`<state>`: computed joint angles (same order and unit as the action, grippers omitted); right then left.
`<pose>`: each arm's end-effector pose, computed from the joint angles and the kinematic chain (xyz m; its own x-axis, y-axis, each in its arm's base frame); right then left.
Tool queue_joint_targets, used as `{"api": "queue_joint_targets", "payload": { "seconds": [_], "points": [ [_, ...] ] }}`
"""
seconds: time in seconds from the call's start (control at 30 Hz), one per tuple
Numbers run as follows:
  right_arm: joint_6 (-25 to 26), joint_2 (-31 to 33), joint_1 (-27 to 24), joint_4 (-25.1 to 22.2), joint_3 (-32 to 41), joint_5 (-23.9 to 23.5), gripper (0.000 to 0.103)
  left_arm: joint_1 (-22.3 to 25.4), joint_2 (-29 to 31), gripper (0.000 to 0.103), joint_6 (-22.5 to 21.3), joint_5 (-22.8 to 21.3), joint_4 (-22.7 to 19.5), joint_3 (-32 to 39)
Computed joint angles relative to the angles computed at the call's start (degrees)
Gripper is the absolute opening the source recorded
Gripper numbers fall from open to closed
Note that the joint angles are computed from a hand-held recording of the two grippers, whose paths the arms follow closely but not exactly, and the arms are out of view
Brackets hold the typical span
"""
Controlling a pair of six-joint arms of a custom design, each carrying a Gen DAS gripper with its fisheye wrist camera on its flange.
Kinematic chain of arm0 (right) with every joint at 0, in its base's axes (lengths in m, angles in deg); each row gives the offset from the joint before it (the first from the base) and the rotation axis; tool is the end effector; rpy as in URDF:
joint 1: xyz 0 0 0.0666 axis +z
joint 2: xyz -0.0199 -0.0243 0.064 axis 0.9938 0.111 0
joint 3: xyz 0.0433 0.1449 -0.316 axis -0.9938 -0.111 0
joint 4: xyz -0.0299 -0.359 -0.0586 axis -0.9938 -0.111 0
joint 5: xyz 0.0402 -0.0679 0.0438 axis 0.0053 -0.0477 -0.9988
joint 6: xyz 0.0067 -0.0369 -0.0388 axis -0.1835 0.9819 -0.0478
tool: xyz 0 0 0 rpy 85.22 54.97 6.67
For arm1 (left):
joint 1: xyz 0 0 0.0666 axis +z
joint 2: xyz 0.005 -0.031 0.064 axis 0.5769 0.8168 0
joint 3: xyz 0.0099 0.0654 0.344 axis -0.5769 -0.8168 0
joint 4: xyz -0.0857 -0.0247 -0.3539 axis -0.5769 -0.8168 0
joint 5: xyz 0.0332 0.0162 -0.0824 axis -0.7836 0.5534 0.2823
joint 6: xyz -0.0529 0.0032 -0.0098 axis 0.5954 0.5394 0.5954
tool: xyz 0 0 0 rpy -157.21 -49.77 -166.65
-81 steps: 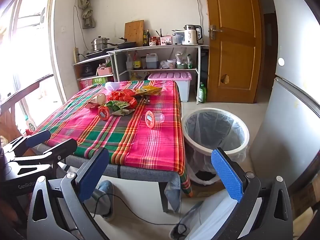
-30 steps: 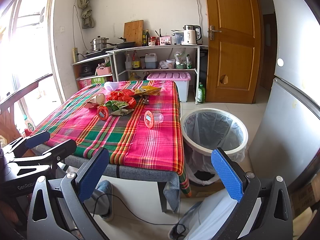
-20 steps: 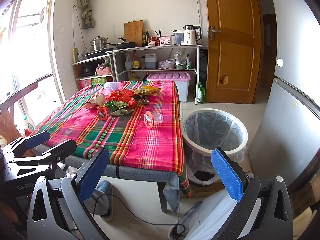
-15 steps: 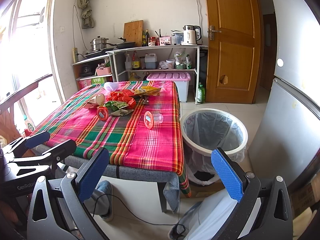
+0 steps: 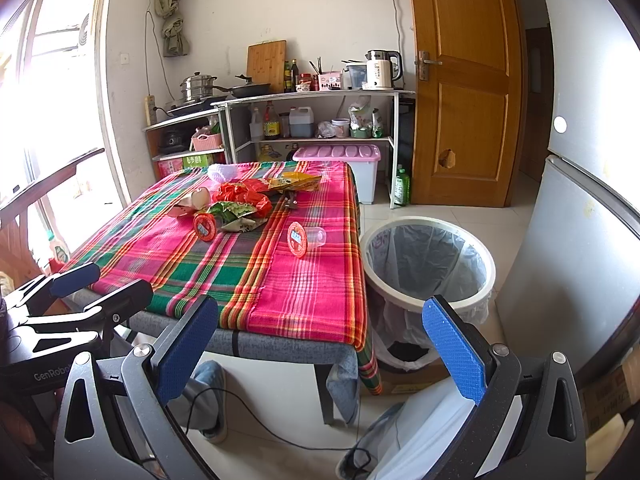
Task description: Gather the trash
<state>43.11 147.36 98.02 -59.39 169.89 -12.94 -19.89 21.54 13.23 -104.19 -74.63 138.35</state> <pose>0.3917 0.1108 0.4923 -0.4722 -0.2580 -0.8429 -0.5448 0.8372 0.0489 0.3105 -0.3969 0.4851 -0.4935 -0.2518 -0.8325 -0.3352 0.9383 -0.0851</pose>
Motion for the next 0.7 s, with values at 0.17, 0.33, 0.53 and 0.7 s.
{"api": "queue_joint_targets", "payload": {
  "seconds": [0.17, 0.33, 0.53, 0.7],
  "points": [
    [0.0, 0.0, 0.0, 0.0, 0.0, 0.0, 0.102, 0.0, -0.1, 0.094, 0.0, 0.0, 0.1, -0.2],
    [0.0, 0.0, 0.0, 0.0, 0.0, 0.0, 0.102, 0.0, -0.2, 0.094, -0.1, 0.0, 0.2, -0.3],
    [0.0, 0.0, 0.0, 0.0, 0.0, 0.0, 0.102, 0.0, -0.2, 0.094, 0.0, 0.1, 0.2, -0.3],
    [0.0, 0.5, -0.1, -0.2, 0.4, 0.0, 0.102, 0.4, -1.1, 0.094, -0.3, 0.9, 2.0, -1.9]
  ]
}}
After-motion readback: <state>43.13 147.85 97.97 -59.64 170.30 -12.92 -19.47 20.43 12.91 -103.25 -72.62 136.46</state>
